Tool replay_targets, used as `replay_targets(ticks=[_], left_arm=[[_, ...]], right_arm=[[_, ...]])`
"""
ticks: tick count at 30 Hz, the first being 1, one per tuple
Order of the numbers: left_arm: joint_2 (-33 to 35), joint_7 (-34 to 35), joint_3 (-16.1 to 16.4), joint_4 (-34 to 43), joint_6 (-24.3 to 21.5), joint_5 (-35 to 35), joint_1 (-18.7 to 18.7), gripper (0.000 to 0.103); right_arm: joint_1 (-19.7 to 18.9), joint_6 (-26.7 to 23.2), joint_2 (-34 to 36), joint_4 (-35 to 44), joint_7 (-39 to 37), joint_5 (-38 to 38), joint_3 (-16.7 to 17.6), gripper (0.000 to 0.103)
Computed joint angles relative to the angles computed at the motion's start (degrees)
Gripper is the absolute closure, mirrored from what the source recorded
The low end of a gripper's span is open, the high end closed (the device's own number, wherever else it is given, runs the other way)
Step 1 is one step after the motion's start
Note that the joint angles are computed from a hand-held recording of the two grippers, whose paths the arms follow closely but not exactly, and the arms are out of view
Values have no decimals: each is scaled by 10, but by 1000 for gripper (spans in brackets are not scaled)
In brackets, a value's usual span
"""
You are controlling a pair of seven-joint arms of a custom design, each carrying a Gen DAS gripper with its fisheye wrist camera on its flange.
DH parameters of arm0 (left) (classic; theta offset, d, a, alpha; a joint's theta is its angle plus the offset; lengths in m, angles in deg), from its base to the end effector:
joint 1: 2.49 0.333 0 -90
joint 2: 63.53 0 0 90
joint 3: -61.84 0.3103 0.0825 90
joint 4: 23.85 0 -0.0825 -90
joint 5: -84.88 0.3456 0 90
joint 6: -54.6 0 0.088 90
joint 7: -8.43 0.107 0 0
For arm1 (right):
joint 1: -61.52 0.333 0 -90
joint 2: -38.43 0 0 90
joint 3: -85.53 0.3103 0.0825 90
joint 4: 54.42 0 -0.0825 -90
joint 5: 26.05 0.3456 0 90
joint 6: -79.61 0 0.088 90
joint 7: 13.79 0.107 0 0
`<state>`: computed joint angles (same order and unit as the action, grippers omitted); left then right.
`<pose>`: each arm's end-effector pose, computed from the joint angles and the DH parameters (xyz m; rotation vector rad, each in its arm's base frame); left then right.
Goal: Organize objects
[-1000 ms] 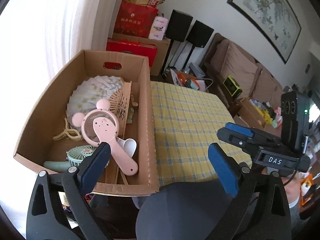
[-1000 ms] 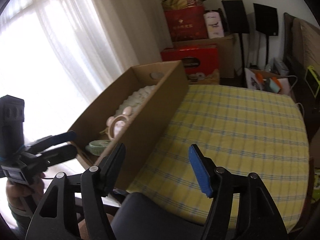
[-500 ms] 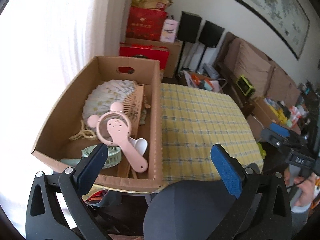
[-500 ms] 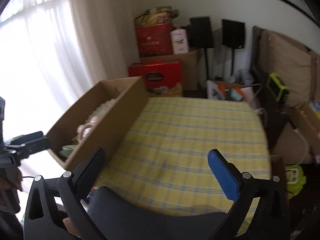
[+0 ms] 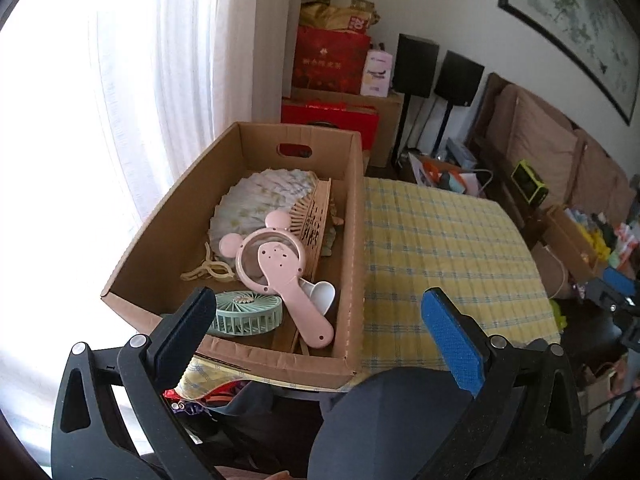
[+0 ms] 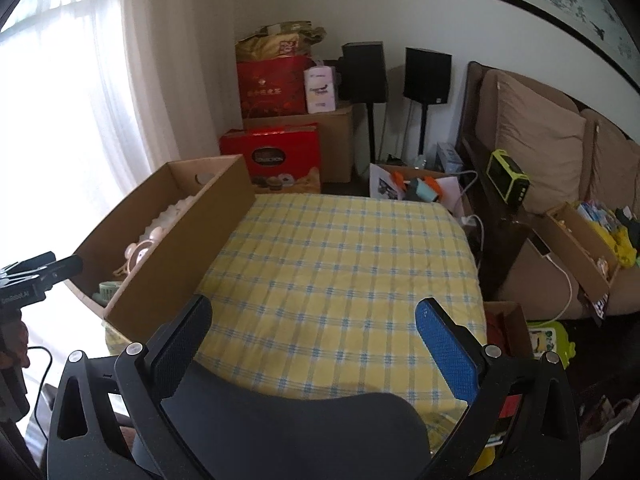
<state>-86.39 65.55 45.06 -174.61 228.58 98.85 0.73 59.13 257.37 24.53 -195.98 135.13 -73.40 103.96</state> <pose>0.4008 -0.1236 0.4817 -1.8473 1.7051 -0.8323 0.4174 0.1914 0.4752 -1.7417 1.5901 -0.6814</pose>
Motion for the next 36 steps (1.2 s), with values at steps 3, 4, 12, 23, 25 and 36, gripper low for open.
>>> replay_targets(ticks=[3, 4, 12, 23, 25, 36], left_arm=[[-10, -10, -16, -1, -3, 13, 15, 0], [-14, -12, -18, -3, -3, 15, 15, 0], [-23, 5, -5, -5, -4, -1, -23, 0], [-45, -56, -58, -1, -28, 58, 33, 0], [-44, -62, -58, 0, -30, 63, 34, 0], [-44, -110, -76, 10, -42, 122, 65, 0]], right_arm=[[-1, -3, -11, -7, 5, 3, 1, 0], [1, -7, -15, -9, 4, 7, 1, 0], [-3, -24, -33, -13, 21, 12, 14, 0], [19, -26, -22, -7, 21, 18, 9, 0], [21, -26, -20, -6, 19, 17, 9, 0], [37, -33, -12, -4, 17, 18, -6, 0]])
